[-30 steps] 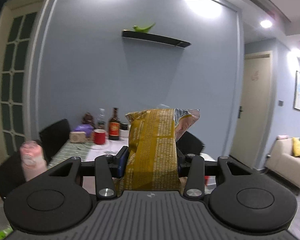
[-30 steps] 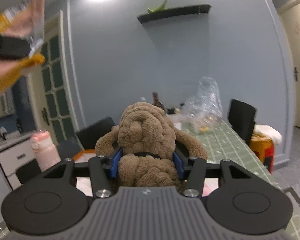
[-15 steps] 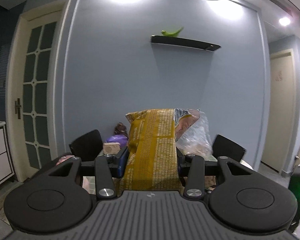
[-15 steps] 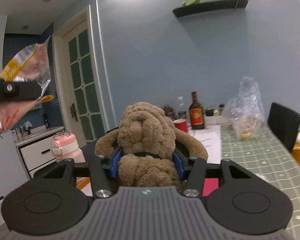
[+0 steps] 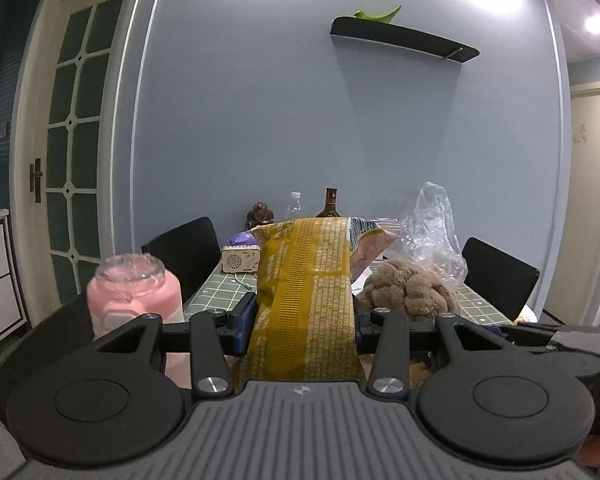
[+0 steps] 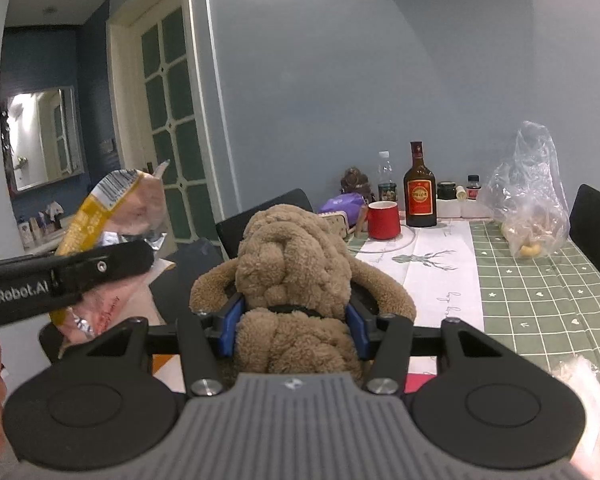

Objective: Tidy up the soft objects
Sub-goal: 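Lift the snack bag and teddy bear and carry them toward the orange box, then lower the brown teddy bear into the orange box and open the right gripper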

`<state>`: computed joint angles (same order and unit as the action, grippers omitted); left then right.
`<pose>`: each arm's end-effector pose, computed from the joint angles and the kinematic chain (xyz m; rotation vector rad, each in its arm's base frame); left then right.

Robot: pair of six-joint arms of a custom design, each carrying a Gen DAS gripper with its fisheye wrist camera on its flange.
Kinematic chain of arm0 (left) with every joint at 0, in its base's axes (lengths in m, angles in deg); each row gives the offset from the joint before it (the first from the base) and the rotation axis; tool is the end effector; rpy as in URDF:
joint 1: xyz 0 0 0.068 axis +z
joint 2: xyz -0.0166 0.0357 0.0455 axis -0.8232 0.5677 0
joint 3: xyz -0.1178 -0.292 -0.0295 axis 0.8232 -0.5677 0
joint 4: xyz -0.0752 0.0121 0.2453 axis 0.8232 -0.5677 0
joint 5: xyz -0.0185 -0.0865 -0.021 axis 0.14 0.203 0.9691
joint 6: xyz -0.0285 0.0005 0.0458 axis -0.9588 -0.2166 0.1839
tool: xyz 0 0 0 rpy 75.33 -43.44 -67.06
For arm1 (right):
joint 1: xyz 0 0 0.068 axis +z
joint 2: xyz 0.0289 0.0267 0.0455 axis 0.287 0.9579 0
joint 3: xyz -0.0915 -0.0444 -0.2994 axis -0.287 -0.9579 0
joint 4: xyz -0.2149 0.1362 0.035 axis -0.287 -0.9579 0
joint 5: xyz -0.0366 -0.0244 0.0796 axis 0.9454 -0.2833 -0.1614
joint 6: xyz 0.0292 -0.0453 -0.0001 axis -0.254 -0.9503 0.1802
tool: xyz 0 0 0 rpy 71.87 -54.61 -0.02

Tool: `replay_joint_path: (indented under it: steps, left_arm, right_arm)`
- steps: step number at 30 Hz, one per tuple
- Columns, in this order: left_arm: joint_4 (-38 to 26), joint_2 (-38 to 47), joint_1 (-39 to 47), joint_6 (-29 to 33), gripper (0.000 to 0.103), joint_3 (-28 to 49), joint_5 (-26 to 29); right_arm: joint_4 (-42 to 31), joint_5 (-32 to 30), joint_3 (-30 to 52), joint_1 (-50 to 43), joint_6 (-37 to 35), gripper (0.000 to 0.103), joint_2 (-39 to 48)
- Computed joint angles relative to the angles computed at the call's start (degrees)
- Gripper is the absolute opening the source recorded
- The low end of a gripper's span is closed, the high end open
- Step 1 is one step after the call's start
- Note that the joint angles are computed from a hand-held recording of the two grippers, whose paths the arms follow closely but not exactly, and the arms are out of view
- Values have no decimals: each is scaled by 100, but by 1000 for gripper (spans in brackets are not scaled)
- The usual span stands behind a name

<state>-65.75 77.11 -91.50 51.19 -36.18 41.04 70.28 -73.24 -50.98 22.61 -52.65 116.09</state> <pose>0.2165 -0.1572 0.3143 0.4962 1.7615 -0.4855 0.1355 0.0102 0.3029 0.1860 1.8422 0.1267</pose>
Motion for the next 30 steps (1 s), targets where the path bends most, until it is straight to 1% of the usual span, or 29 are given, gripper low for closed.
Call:
replay_joint_path:
  steps: [2, 6, 8, 10, 13, 15, 17, 19, 20, 21, 23, 26, 28, 30]
  left_arm:
    - [165, 121, 50, -60, 50, -83, 89]
    - [520, 348, 162, -28, 50, -241, 289]
    - [583, 436, 143, 40, 50, -290, 200]
    - [502, 520, 119, 136, 50, -259, 126]
    - [529, 645, 119, 106, 50, -248, 80]
    - [363, 758, 87, 73, 50, -115, -53]
    - [171, 912, 90, 19, 50, 35, -163]
    - [62, 1043, 158, 55, 50, 104, -168]
    - [-88, 1060, 174, 31, 50, 170, -184]
    - [-124, 1034, 230, -26, 50, 173, -98]
    - [-50, 984, 332, -94, 51, 104, 136]
    - [-356, 998, 363, -97, 51, 199, 103]
    - [-275, 969, 391, -130, 51, 140, 127]
    - [-264, 967, 392, -153, 51, 128, 125]
  right_arm:
    - [165, -103, 40, -61, -131, 52, 309]
    - [210, -248, 191, -182, -229, 52, 722]
    - [99, -367, 327, -260, -275, 52, 940]
    - [26, -504, 460, -349, -267, 52, 1187]
    - [34, -703, 519, -439, -220, 52, 1393]
    - [67, -781, 528, -465, -242, 52, 1517]
    - [121, -672, 564, -427, -310, 52, 1700]
    - [148, -356, 612, -306, -401, 52, 1888]
    - [104, -212, 666, -254, -422, 52, 1979]
    - [53, -104, 754, -229, -444, 52, 2126]
    - [-155, -206, 1012, -304, -658, 53, 2456]
    - [-323, -384, 1391, -441, -863, 53, 3054]
    - [-346, -408, 1610, -481, -939, 53, 3489]
    - [-570, -515, 1858, -513, -999, 53, 3771]
